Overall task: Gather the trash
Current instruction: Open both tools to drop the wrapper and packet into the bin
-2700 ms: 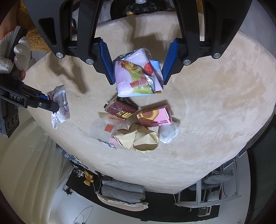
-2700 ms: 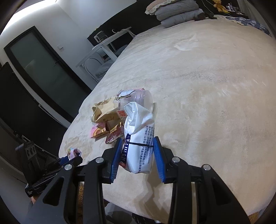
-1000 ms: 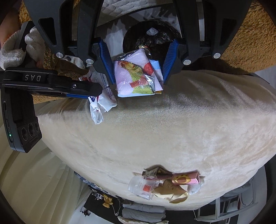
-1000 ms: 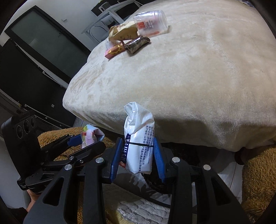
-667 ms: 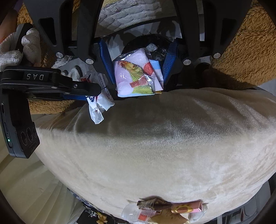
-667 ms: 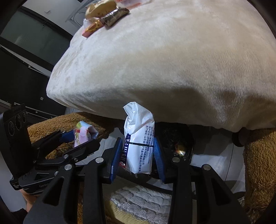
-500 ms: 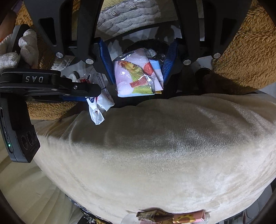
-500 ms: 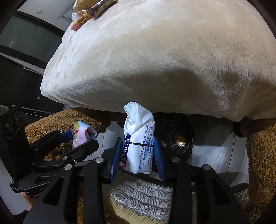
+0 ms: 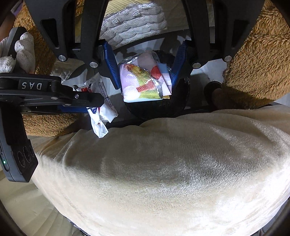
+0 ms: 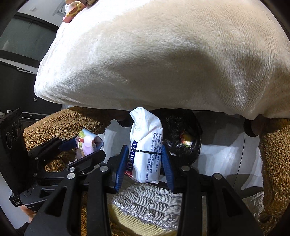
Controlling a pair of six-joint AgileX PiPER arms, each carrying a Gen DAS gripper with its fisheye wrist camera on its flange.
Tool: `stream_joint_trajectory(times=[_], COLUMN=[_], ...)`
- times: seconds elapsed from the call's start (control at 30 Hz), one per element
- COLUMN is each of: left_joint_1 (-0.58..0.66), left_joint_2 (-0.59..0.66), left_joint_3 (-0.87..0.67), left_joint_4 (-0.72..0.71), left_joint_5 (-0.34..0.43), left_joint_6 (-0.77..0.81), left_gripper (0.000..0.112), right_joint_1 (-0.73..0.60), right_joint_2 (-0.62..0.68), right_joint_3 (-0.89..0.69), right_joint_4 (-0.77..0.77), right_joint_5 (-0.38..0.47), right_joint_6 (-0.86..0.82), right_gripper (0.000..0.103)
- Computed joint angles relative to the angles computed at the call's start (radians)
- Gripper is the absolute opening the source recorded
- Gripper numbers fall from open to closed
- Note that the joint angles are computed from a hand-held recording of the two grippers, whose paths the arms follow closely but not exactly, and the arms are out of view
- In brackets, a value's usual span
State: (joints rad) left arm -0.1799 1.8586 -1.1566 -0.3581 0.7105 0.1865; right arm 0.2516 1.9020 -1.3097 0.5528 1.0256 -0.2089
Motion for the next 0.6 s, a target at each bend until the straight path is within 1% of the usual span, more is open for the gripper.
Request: stream_joint_trajectory(times=[0.17, 0.23, 0.27, 0.3, 0.4, 0.6], left_joint_1=[-0.017, -0.034, -0.035, -0.034, -0.021, 0.013], left_joint_2=[0.013, 0.017, 0.018, 0.019, 0.014, -0.004], left_joint_3=[-0.02, -0.021, -0.023, -0.026, -0.02, -0.019], left_joint_4=[0.029, 0.059, 0.058, 0.055, 0.049, 0.034], left_joint_5=[0.006, -0.002, -0.002, 0.0, -0.007, 0.005], left_joint_6=[-0.035, -0.063, -0.066, -0.066, -0.061, -0.04], left_gripper=[0.054, 0.063, 0.064, 0.064, 0.064, 0.064], right_joint_1=[-0.004, -0.013, -0.015, -0.016, -0.02, -0.014], right_joint_2=[0.009, 0.011, 0.009, 0.008, 0.007, 0.002], right_joint_3=[-0.006, -0.006, -0.003, -0.003, -0.005, -0.009], right_joint_4=[0.006, 0.017, 0.016, 0.012, 0.012, 0.002], right_joint_5=[0.002, 0.005, 0.001, -0.001, 0.001, 0.001], right_joint_6=[0.001, -0.004, 0.0, 0.004, 0.008, 0.01], right_gripper=[0.041, 0.043, 0.048, 0.048, 0.048, 0.048])
